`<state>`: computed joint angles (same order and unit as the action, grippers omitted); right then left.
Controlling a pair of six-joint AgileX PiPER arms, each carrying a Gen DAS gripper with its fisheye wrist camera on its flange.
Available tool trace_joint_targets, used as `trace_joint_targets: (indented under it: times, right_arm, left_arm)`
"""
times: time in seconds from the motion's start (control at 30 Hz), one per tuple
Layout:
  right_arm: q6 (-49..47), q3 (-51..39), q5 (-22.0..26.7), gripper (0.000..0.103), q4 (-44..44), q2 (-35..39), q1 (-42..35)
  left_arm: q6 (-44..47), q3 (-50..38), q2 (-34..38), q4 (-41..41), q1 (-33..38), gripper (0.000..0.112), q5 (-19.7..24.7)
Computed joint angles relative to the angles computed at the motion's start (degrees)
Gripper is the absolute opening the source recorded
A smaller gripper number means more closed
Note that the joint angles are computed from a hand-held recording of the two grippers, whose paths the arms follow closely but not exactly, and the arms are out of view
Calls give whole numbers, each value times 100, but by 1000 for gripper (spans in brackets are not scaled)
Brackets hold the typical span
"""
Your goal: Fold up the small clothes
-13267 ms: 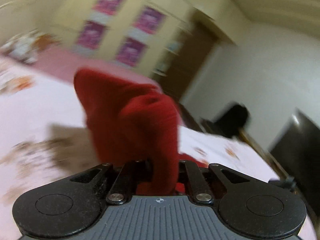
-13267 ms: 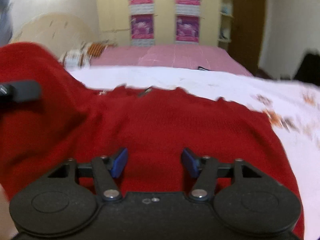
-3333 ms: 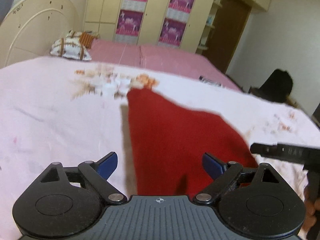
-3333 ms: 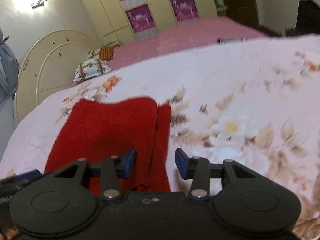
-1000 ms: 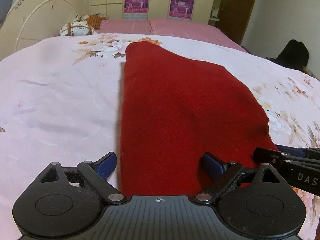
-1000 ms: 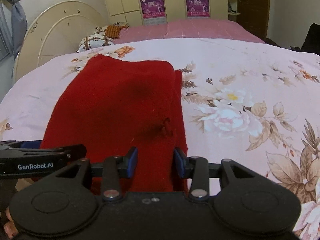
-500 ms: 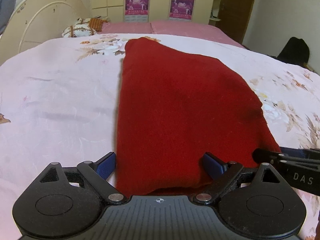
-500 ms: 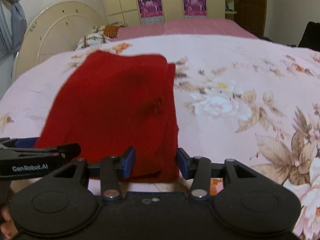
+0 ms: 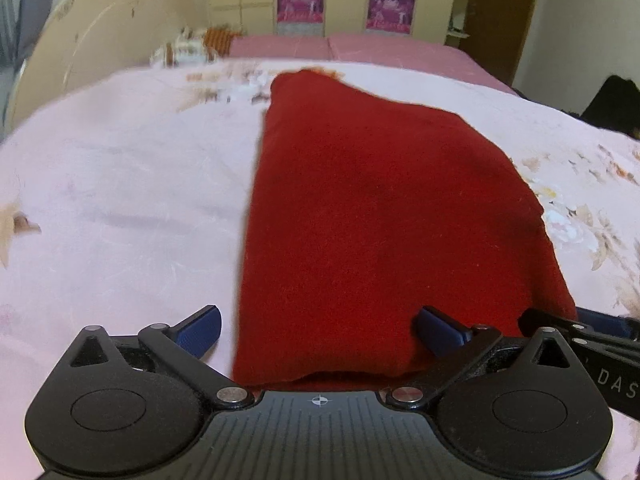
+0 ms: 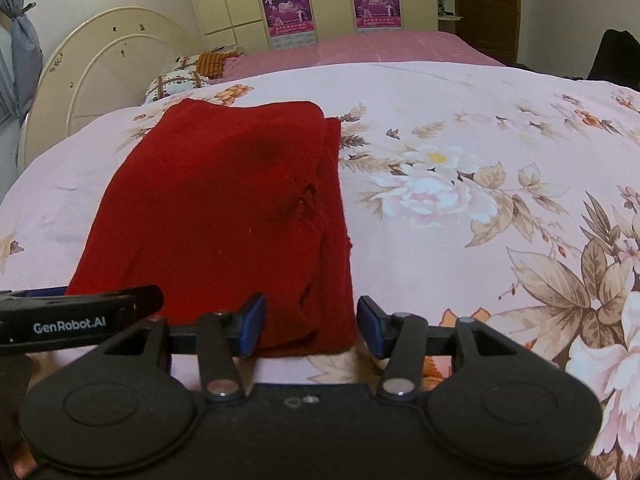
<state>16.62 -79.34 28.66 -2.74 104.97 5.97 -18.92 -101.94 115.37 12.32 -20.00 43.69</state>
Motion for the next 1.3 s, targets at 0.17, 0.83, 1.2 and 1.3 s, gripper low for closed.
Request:
trace_joint_targets:
  times: [0.17, 0.83, 1.2, 1.3]
  right_arm:
    - [210, 33, 13, 54, -166, -25, 42]
    - [414, 717, 390, 73, -339, -1396, 67]
    - [-290, 994, 1233, 87, -107, -3121, 685]
    - [-42, 916, 1468, 90, -350, -3446, 847]
  left_arm:
    - [-314, 470, -238, 667, -183, 103, -384]
    - [411, 673, -1421, 78, -78, 103, 403]
    - [201, 1468, -3336, 352, -364, 103, 1126]
    - [-367, 1598, -3800, 827, -766, 103, 1477]
